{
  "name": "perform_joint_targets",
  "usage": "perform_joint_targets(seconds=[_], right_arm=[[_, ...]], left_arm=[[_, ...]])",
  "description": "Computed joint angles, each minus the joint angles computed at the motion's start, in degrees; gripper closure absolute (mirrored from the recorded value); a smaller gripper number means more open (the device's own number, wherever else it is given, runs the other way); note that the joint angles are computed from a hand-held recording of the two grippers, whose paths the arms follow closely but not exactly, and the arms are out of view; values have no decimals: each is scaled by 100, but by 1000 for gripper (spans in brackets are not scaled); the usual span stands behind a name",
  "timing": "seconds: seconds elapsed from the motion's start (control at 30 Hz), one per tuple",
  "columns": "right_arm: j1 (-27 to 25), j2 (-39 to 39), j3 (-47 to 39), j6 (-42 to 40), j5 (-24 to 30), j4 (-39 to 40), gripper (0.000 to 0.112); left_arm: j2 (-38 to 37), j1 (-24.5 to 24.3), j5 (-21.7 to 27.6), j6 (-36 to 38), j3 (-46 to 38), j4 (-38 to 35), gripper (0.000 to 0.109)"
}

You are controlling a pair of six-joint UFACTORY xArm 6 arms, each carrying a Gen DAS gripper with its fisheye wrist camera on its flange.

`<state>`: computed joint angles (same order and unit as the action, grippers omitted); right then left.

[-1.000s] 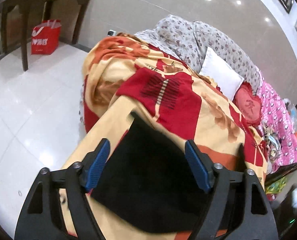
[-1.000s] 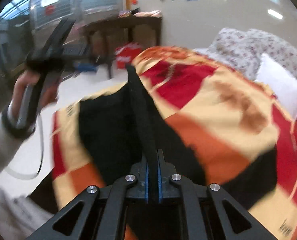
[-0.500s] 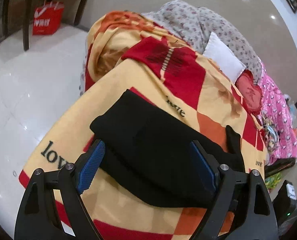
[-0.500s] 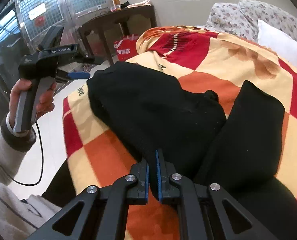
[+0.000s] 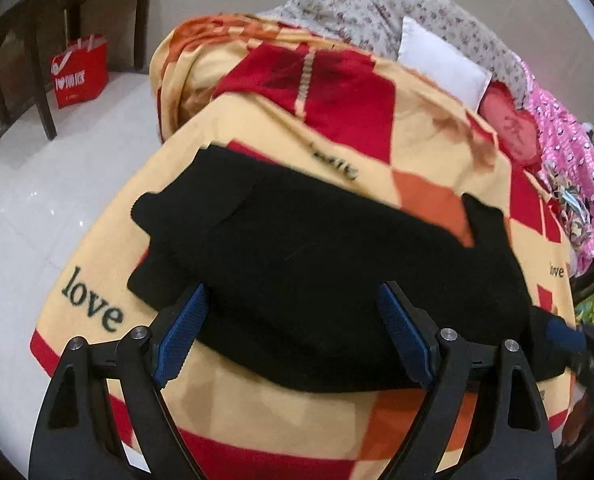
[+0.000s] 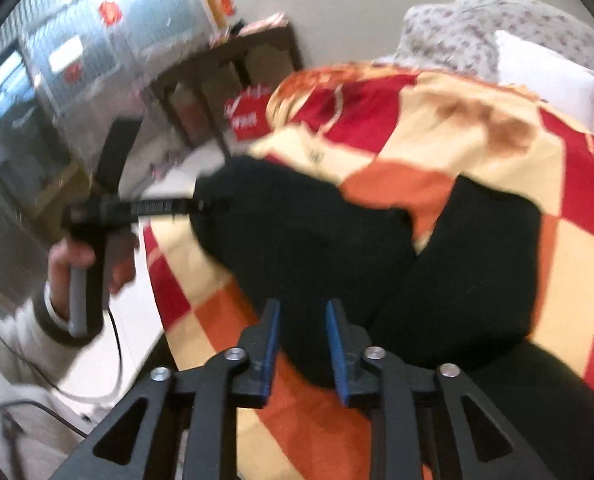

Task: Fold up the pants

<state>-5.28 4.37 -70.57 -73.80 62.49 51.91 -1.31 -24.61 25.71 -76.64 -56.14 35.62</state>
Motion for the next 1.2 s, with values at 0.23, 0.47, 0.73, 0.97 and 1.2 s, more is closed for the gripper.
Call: perform_joint_targets(seconds=[0.23,0.47,0.73,0.97,1.2], right_arm=[[584,908,-918,1671,-1781,-788,78],[1125,2525,-2731,3664,-2102,-2788,78],[1115,3132,-3434,3846,-2083,-2855,102],[103,1400,-1807,2082,-1954,-441,108],[-1875,-335,130,1397,-1482,490,108]], left_arm=[[851,-257,137,483,-802,-261,23],[1135,-322,236,142,-1011,113,18],[1184,-341,265,224,-1081,105,14],[1154,-318,187,331,-1038,-89,14],[1189,-349,300,194,-1102,-3,14]])
